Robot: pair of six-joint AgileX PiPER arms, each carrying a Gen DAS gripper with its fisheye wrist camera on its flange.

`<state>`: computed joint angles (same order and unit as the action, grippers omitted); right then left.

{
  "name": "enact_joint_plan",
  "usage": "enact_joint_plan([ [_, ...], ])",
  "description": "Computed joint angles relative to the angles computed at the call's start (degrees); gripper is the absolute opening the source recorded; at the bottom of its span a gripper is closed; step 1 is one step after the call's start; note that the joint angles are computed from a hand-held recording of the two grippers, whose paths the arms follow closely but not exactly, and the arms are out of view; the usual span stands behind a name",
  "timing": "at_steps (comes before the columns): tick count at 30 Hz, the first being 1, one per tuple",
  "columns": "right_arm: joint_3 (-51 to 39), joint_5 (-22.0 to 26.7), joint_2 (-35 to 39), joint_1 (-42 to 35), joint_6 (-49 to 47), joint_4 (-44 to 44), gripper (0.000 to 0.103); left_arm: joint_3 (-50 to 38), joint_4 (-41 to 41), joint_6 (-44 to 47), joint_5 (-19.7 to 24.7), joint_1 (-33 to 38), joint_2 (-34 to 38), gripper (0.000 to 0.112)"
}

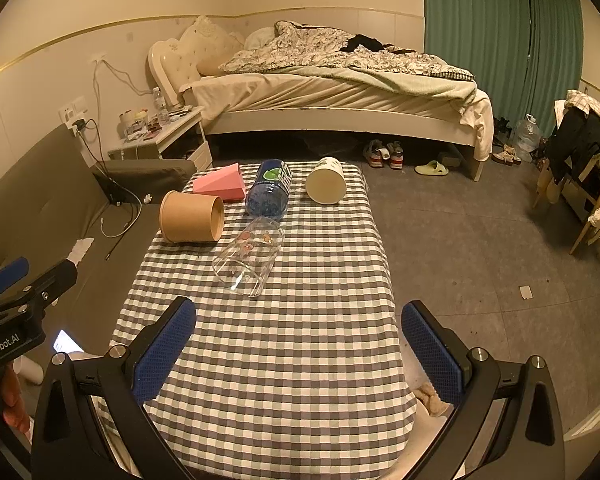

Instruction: Flip cup upside down

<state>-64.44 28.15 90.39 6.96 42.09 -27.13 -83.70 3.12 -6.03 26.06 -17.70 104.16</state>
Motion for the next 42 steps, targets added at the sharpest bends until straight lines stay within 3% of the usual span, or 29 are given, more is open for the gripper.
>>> enact_joint_plan([
  [28,-0.05,-0.23,0.74,0.59,0.69,-0.39,0.103,0.3,-0.01,-0.05,-0.52,0.22,0.65,0.103],
  [42,-1.4,0.22,1.17,0.18,-1.17,0.99,0.103,-2.53,-0.75,0.44,1.52,0.32,1.85,0.103],
])
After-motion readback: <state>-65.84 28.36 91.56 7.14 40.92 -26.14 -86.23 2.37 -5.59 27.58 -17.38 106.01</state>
